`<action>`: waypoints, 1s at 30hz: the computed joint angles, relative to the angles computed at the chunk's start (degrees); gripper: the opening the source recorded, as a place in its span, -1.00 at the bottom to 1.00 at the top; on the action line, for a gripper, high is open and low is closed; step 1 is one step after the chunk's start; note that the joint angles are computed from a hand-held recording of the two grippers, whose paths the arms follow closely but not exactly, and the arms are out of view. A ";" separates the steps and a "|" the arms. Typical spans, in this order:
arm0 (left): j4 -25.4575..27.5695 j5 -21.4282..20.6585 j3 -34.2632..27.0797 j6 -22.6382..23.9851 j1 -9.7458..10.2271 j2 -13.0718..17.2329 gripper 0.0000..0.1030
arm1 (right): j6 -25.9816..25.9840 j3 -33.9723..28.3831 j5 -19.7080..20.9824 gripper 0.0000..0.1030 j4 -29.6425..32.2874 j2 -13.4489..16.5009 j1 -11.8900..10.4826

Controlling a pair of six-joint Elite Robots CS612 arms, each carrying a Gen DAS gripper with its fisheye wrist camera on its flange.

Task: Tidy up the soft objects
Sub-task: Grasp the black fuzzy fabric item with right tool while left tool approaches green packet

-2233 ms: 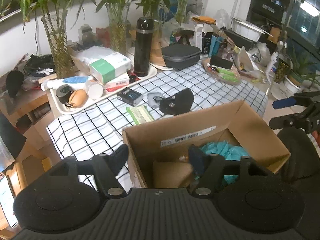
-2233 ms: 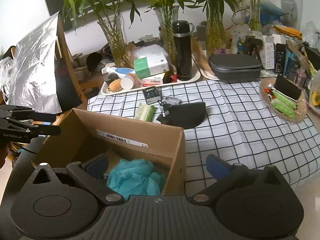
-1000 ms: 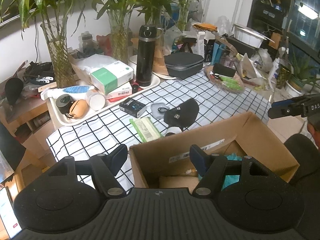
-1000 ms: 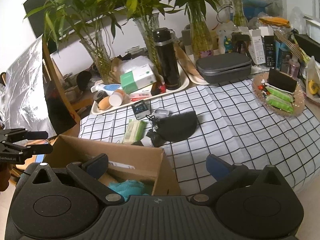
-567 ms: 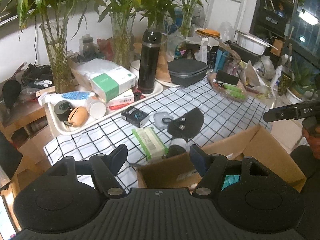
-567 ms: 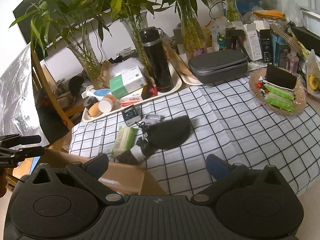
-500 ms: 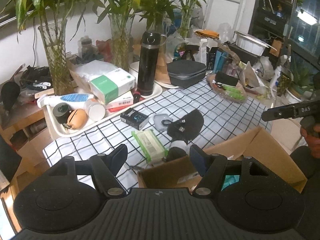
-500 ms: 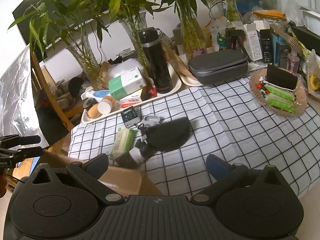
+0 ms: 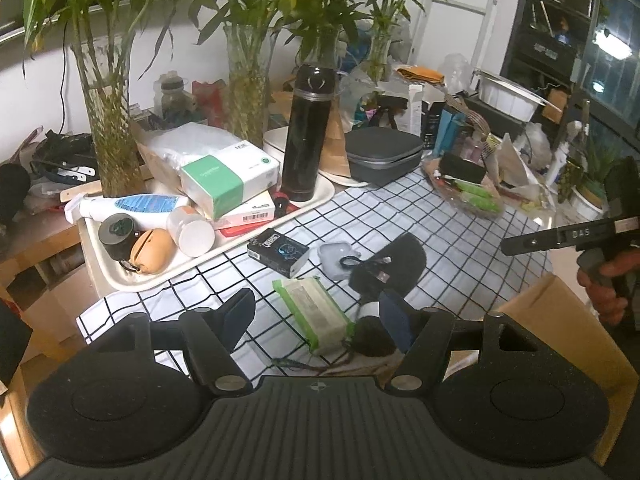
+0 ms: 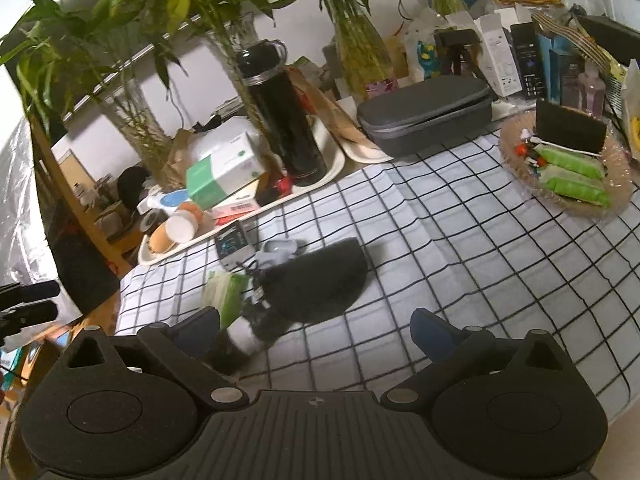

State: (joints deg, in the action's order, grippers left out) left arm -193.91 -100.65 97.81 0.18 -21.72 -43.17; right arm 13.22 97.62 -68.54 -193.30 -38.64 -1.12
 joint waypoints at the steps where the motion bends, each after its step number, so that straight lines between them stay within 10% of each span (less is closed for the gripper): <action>1: 0.09 -0.39 -0.42 0.12 0.19 0.33 0.32 | 0.13 -0.49 -0.35 0.93 0.15 0.37 0.02; 30: 5.26 -4.70 -15.64 -4.50 2.18 11.65 0.31 | -3.26 -15.62 5.06 0.47 15.21 9.61 -0.06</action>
State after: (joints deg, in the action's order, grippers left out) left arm -188.65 -105.35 82.17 -4.32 -19.54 -31.52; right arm 9.96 82.00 -63.48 -178.08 -29.03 -1.18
